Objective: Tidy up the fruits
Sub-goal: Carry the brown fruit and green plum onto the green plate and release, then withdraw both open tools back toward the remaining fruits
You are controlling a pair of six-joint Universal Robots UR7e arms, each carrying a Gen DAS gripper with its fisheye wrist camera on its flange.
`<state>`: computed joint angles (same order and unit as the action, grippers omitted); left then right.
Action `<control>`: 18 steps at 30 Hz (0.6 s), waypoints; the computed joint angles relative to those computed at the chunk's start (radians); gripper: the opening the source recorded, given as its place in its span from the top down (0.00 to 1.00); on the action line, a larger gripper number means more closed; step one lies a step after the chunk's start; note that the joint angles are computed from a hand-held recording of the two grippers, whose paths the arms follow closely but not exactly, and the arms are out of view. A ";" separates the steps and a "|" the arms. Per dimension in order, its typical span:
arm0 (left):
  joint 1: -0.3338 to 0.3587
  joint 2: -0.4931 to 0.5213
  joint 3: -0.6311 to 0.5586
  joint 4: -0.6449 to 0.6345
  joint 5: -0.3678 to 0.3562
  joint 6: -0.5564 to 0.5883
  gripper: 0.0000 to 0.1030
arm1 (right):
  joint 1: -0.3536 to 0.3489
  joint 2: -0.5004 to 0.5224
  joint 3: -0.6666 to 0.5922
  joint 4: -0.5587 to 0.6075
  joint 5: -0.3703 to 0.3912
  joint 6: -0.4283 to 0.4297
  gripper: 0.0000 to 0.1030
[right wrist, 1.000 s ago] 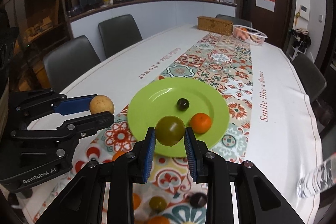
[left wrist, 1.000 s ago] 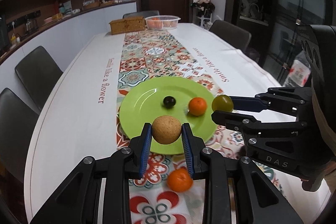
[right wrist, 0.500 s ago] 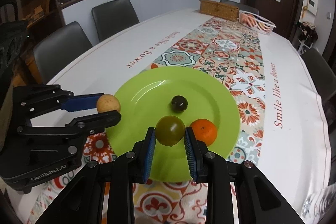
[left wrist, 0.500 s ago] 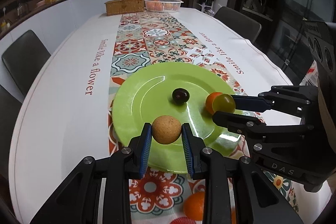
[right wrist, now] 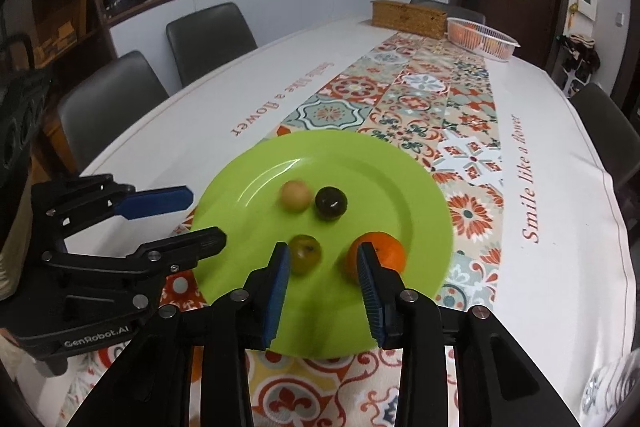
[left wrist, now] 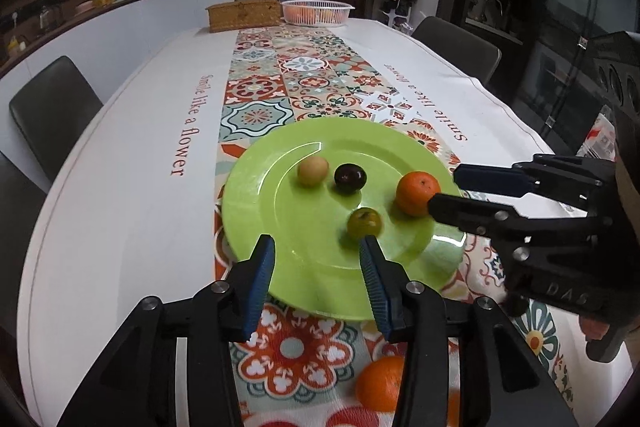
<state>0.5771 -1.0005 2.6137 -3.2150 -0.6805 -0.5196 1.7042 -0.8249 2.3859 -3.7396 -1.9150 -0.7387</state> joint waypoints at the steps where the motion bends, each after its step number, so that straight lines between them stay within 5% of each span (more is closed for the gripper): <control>1: -0.015 -0.009 0.006 0.023 0.009 -0.022 0.57 | 0.002 -0.007 0.012 -0.012 0.000 0.000 0.66; 18: -0.429 -0.268 0.104 0.609 0.072 -0.557 0.40 | 0.032 -0.164 0.248 -0.185 0.073 -0.011 0.65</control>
<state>0.1485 -1.2682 2.7180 -2.6062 -0.6089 -1.0762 1.7367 -0.9886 2.6334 -3.9250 -1.8417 -0.7493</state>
